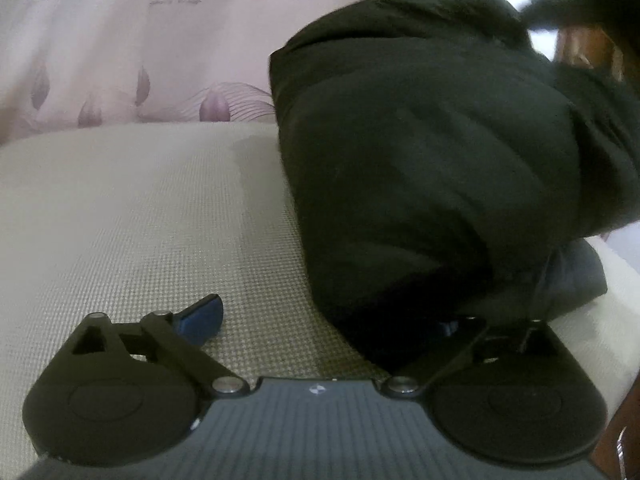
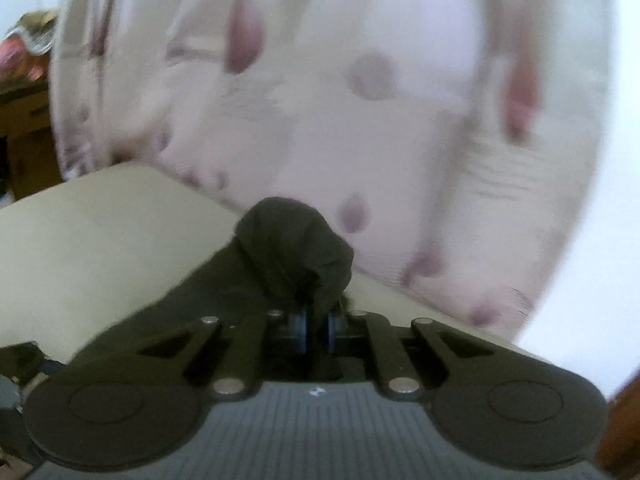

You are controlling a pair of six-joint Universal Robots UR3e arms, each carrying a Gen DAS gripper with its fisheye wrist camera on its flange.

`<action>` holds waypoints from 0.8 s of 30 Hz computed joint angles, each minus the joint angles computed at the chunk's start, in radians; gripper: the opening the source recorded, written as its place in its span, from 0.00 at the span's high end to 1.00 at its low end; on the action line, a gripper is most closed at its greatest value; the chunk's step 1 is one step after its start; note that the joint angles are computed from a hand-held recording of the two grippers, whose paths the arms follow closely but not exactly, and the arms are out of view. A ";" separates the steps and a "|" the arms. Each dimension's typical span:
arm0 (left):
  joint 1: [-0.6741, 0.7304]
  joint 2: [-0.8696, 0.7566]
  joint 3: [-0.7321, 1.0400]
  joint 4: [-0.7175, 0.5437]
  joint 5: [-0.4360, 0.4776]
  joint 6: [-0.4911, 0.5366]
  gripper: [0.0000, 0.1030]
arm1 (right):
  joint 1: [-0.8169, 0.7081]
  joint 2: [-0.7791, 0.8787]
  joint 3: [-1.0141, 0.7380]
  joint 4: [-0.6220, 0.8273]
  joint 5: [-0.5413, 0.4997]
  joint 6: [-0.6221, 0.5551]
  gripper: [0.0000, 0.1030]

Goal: Fold large clothes
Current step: 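Tuck the jacket end over the bundle with the right gripper, left gripper pressing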

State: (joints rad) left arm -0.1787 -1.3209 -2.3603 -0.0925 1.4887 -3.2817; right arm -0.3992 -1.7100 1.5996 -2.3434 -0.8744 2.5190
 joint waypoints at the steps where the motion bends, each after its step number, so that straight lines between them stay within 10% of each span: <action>1: -0.014 -0.010 0.008 0.003 0.013 0.012 0.05 | -0.047 -0.019 0.043 -0.008 0.026 0.000 0.92; 10: -0.036 -0.025 0.026 0.040 0.018 0.022 0.05 | -0.394 -0.034 0.449 -0.203 0.220 0.156 0.97; 17: -0.095 -0.126 0.124 0.108 0.044 0.168 0.06 | -0.569 -0.056 0.470 -0.009 0.481 0.231 0.90; 18: -0.086 -0.128 0.122 0.116 0.029 0.162 0.06 | -0.550 -0.055 0.418 0.034 0.485 0.225 0.83; 20: -0.081 -0.134 0.121 0.127 0.023 0.165 0.06 | -0.483 -0.048 0.274 0.195 0.473 0.138 0.02; 24: -0.115 -0.140 0.128 0.126 0.061 0.148 0.06 | -0.215 0.121 -0.035 0.212 0.315 0.201 0.00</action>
